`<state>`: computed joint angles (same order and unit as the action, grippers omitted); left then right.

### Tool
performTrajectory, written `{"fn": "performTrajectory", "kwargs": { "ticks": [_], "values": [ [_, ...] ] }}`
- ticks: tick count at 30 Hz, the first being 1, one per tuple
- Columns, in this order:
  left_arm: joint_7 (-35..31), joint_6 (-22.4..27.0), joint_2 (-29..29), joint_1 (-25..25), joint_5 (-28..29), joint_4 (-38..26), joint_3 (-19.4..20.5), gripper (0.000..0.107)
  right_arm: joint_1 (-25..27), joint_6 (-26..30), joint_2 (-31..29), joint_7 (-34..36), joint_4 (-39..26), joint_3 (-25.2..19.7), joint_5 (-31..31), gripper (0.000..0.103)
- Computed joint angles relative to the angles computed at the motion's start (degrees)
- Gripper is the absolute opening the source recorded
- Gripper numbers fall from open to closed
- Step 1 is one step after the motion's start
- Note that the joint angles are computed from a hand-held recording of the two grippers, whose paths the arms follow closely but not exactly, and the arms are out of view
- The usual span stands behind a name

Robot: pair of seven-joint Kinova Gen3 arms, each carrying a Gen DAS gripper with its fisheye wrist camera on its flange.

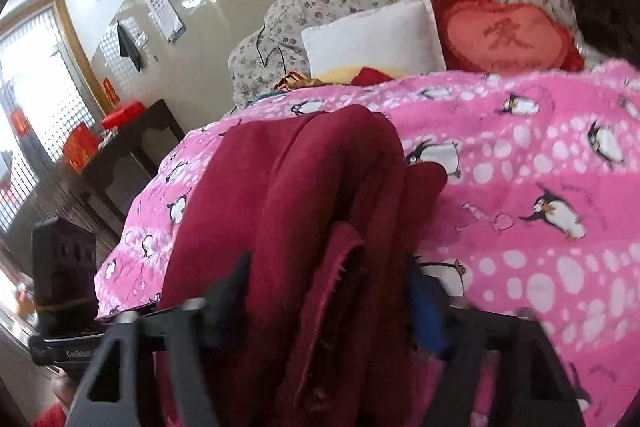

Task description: Fold small clothes

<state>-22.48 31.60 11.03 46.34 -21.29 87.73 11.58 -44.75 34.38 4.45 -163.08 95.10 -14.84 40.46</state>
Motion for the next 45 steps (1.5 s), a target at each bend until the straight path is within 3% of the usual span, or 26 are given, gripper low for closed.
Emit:
{"fn": "performTrajectory", "kwargs": {
  "ticks": [3,9,12,14,18,20,23,27,32,36,40,45],
  "values": [
    [-0.4,2.5,-1.9,1.1,-1.9,-0.1,0.6,0.058,-2.1,3.7,-0.8,-1.0,-1.3,-1.7,3.2,0.053],
    [5.0,12.1,-9.6,2.6,-8.1,2.5,5.2,0.058,-4.1,1.2,-1.8,-1.8,-1.6,-4.7,1.1,0.053],
    [9.4,18.3,-13.3,2.2,-10.6,4.9,8.8,0.058,-7.0,-1.4,0.3,-2.8,-1.6,-4.1,1.2,0.052],
    [12.8,21.3,-14.6,1.5,-12.1,7.0,11.3,0.058,-5.0,-1.4,3.7,0.3,-3.6,-6.5,-2.5,0.055],
    [18.2,24.8,-14.5,-0.6,-11.3,10.5,14.3,0.059,-3.4,3.9,6.5,3.9,-6.7,-8.3,-7.2,0.059],
    [22.3,26.5,-15.5,0.1,-14.3,11.6,16.1,0.062,-7.5,4.0,3.7,0.7,-5.0,-4.5,-4.5,0.059],
    [24.2,33.4,-15.0,-1.1,-18.0,9.7,21.6,0.065,-14.3,8.8,1.9,0.5,-6.8,-1.0,1.6,0.059],
    [27.7,42.2,-11.6,4.2,-24.8,6.2,23.6,0.065,-13.0,10.4,5.1,9.2,-11.8,-5.0,1.9,0.052],
    [25.4,46.3,-6.3,7.9,-26.9,1.9,20.7,0.065,-14.7,13.0,11.2,17.8,-18.0,-0.9,-3.8,0.043],
    [23.8,45.5,-4.3,9.1,-25.6,1.1,17.2,0.065,-16.0,12.7,12.0,18.5,-15.9,3.3,-5.3,0.037],
    [24.8,43.8,-4.2,11.1,-25.6,1.6,14.1,0.069,-11.6,5.9,9.6,16.9,-10.8,2.0,-9.2,0.037],
    [24.8,45.8,-2.9,14.3,-26.4,0.2,11.6,0.069,-15.0,9.3,7.0,14.3,-11.2,2.1,-6.6,0.037]
  ]
}}
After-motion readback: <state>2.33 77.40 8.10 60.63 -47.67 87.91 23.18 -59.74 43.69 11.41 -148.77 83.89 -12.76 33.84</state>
